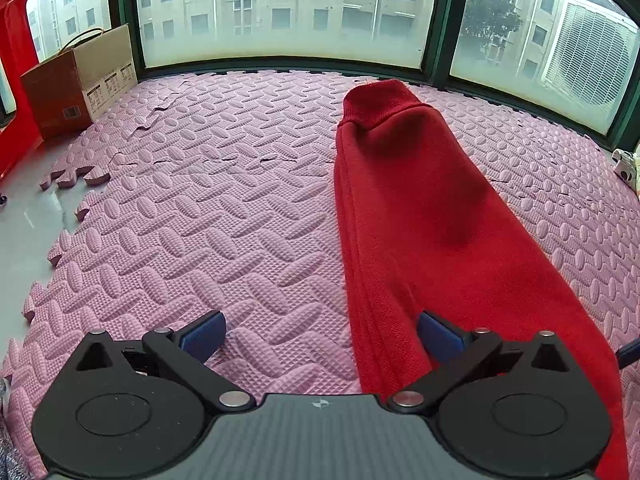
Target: Fold clothes
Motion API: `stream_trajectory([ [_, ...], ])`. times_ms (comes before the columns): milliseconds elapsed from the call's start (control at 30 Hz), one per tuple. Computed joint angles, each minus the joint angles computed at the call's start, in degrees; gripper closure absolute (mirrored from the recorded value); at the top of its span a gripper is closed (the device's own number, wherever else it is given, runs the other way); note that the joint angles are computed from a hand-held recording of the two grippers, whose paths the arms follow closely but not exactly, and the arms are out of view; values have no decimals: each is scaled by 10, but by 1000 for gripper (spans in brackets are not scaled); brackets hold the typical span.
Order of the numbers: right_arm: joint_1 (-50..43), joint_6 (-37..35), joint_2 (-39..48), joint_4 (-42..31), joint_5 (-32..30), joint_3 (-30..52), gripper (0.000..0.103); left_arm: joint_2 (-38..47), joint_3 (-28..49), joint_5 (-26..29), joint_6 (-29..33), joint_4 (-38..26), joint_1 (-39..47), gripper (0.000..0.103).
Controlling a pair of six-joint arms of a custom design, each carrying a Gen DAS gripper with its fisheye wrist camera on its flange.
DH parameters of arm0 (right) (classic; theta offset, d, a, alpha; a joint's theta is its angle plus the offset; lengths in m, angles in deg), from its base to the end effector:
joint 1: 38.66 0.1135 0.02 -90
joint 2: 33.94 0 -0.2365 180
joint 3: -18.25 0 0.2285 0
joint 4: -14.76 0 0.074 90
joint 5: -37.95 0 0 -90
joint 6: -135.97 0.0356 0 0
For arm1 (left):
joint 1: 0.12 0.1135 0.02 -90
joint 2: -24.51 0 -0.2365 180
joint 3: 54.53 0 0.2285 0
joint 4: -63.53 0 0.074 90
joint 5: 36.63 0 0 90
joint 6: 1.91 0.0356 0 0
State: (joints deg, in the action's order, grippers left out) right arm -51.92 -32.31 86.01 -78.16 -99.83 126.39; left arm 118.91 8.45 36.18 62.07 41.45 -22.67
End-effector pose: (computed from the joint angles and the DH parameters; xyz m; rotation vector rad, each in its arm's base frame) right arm 0.3339 -0.0516 0.1769 -1.2359 2.2084 1.0146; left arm 0.2787 -0.1043 0.1434 -0.1957 2.4386 0.0053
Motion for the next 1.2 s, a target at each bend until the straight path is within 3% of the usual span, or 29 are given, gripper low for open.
stream_trajectory([
  [100, -4, 30, -93, 94, -31, -104, 45, -16, -6, -20, 9, -3, -11, 0],
  [200, 10, 34, -155, 128, -44, -185, 45, -33, -20, -33, 27, 6, -21, 0],
  [433, 60, 129, -261, 292, 20, -342, 48, -20, -45, -57, 76, 48, -33, 0],
  [600, 56, 126, -360, 238, -11, -381, 47, -41, -52, -64, 59, 37, -41, 0],
  [700, 83, 154, -421, 247, -26, -432, 47, -53, -61, -78, 58, 35, -55, 0],
  [933, 189, 267, -559, 433, 33, -618, 47, -129, -97, -90, 20, 9, -81, 0],
  [1033, 187, 278, -592, 413, 32, -612, 47, -173, -115, -107, 7, -9, -98, 0],
  [1200, 116, 217, -596, 322, -5, -573, 47, -222, -149, -109, -23, -16, -116, 0],
])
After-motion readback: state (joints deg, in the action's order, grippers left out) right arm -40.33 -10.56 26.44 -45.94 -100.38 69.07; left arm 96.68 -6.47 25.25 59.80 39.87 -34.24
